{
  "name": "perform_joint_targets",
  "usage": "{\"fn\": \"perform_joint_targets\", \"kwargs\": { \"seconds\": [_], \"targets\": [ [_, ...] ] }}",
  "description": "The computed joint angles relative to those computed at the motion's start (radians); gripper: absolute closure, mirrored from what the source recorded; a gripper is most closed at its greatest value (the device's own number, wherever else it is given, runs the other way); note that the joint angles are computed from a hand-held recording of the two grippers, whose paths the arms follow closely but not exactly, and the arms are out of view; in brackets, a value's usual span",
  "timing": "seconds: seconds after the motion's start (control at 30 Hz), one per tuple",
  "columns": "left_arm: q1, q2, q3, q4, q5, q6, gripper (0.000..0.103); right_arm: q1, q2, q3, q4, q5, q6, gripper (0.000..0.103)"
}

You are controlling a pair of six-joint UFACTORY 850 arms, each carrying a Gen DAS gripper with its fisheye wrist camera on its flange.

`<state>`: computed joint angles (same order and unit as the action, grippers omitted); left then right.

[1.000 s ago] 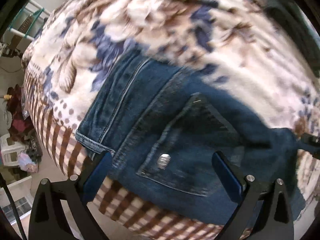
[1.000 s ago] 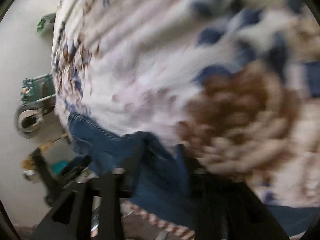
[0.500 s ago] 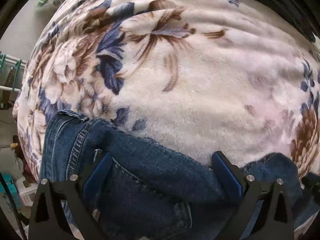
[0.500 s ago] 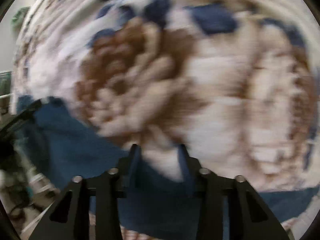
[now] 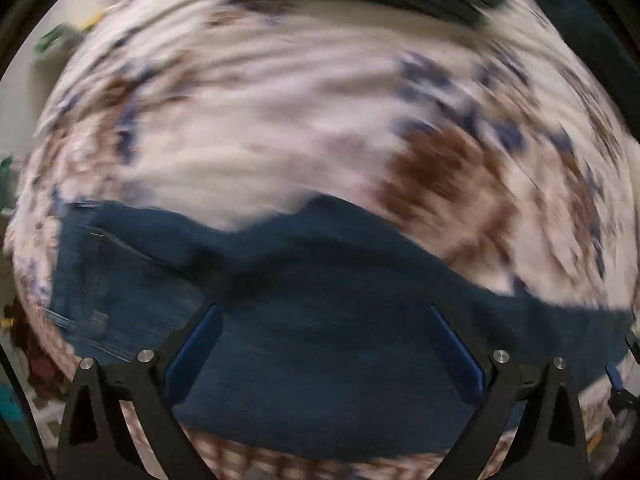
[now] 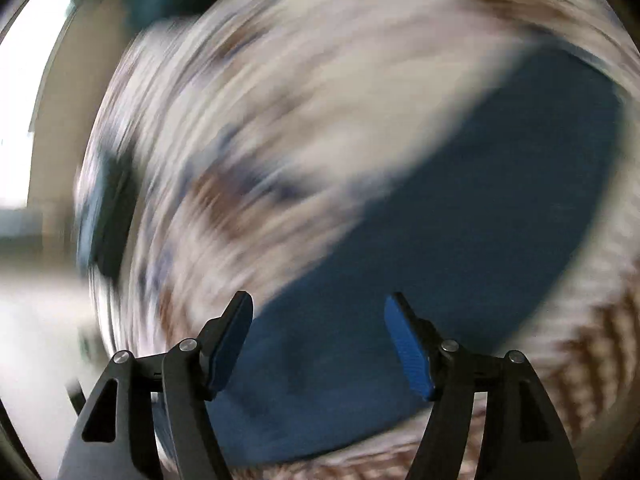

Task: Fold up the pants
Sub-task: 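Open both grippers and release the jeans on the bed, then grasp the frayed jeans hem with the right gripper and lift it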

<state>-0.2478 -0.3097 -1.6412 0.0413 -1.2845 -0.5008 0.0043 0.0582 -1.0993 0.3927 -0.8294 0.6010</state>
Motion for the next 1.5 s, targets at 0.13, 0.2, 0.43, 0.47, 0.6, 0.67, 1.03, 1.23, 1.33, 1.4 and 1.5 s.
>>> {"fn": "perform_joint_targets", "kwargs": {
  "seconds": [0.13, 0.2, 0.43, 0.47, 0.6, 0.67, 1.03, 1.23, 1.33, 1.4, 1.5],
  "targets": [
    [-0.108, -0.058, -0.046, 0.001, -0.006, -0.05, 0.0, -0.261, 0.132, 0.147, -0.056, 0.066, 0.047, 0.032],
    [-0.155, -0.095, -0.079, 0.001, -0.016, -0.07, 0.0, -0.385, 0.121, 0.178, 0.051, 0.095, -0.106, 0.032],
    [-0.274, -0.201, -0.186, 0.047, -0.053, -0.107, 0.0, -0.461, 0.013, 0.263, 0.607, 0.175, -0.696, 0.094],
    [-0.285, -0.209, -0.192, 0.054, -0.063, -0.114, 0.0, -0.475, 0.022, 0.275, 0.66, 0.175, -0.722, 0.095],
    [-0.312, -0.211, -0.176, 0.08, -0.072, -0.142, 0.0, -0.524, 0.084, 0.33, 0.804, 0.206, -0.785, 0.095],
    [-0.309, -0.197, -0.141, 0.079, -0.051, -0.158, 0.0, -0.557, 0.055, 0.357, 0.905, 0.132, -0.845, 0.093],
    [-0.311, -0.026, 0.164, 0.07, 0.174, -0.246, 0.0, -0.5, -0.079, 0.259, 0.911, 0.048, -0.978, 0.096],
    [-0.243, 0.017, 0.146, 0.064, 0.125, -0.2, 0.0, -0.43, -0.009, 0.217, 0.732, 0.159, -0.83, 0.096],
    [-0.207, 0.079, 0.155, 0.057, 0.099, -0.246, 0.0, -0.321, 0.034, 0.13, 0.471, 0.212, -0.645, 0.096],
    [-0.168, 0.107, 0.159, 0.052, 0.074, -0.25, 0.0, -0.241, 0.047, 0.076, 0.31, 0.23, -0.508, 0.096],
    [-0.093, 0.169, 0.191, 0.043, 0.042, -0.235, 0.0, -0.075, 0.039, -0.022, 0.011, 0.239, -0.248, 0.096]
  ]
}}
